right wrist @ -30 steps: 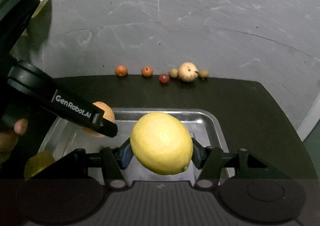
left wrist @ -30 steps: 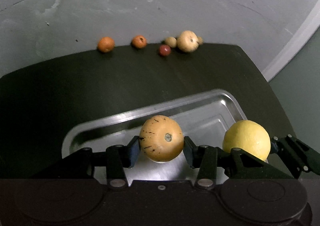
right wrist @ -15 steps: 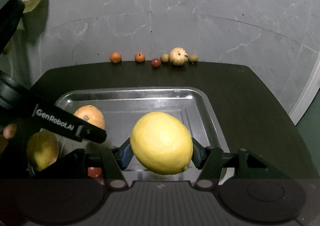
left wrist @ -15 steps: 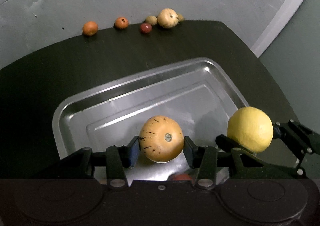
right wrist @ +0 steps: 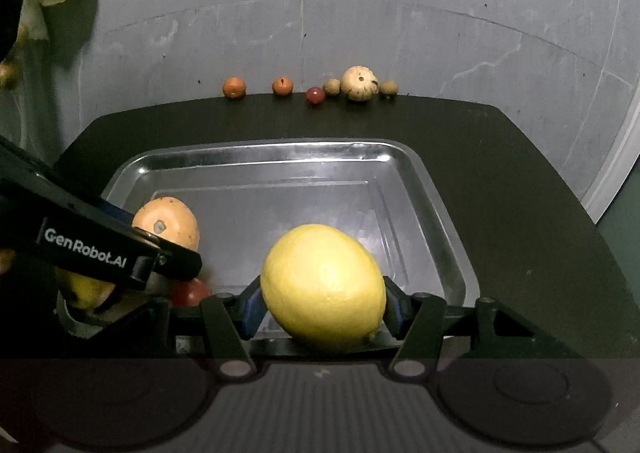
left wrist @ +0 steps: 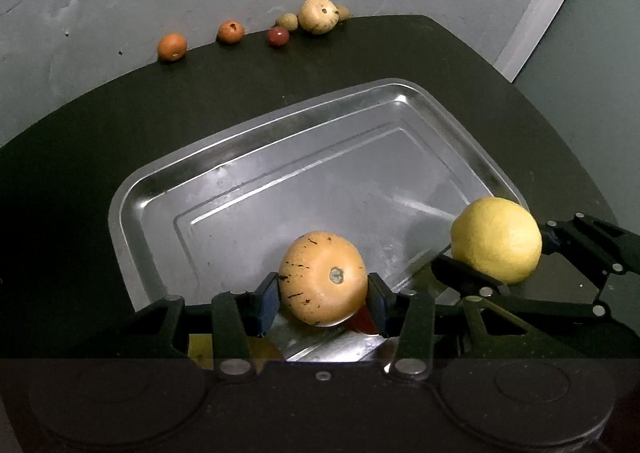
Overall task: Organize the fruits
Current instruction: 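Lower the gourd into the tray with the left tool while the right tool sets the lemon down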
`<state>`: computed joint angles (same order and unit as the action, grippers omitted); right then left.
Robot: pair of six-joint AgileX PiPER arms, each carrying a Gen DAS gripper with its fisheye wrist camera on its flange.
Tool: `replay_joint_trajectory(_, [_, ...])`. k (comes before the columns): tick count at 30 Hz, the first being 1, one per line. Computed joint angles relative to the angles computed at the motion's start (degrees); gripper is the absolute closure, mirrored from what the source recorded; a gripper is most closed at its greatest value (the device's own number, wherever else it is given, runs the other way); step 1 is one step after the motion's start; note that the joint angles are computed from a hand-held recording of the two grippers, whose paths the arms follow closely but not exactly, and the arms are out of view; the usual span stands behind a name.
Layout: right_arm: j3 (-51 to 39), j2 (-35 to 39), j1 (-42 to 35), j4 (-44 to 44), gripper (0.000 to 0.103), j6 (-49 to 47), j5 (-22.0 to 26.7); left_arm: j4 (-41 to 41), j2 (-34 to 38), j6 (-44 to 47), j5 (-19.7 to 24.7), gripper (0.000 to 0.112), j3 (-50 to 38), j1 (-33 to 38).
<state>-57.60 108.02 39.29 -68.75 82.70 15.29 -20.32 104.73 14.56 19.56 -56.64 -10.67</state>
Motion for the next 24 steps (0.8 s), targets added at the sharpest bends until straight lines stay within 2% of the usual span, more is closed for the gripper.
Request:
replay_joint_trajectory(20, [-0.22, 0.13, 0.80, 1.69, 0.041, -1.09, 1.24, 4.95, -0.77, -6.51, -1.74, 0.065, 1.40, -1.62])
replay_joint_trajectory(24, [-0.14, 0.09, 0.63, 1.98, 0.041, -1.63, 1.06, 3.84, -0.72, -5.98, -1.86, 0.066, 1.50, -1.19])
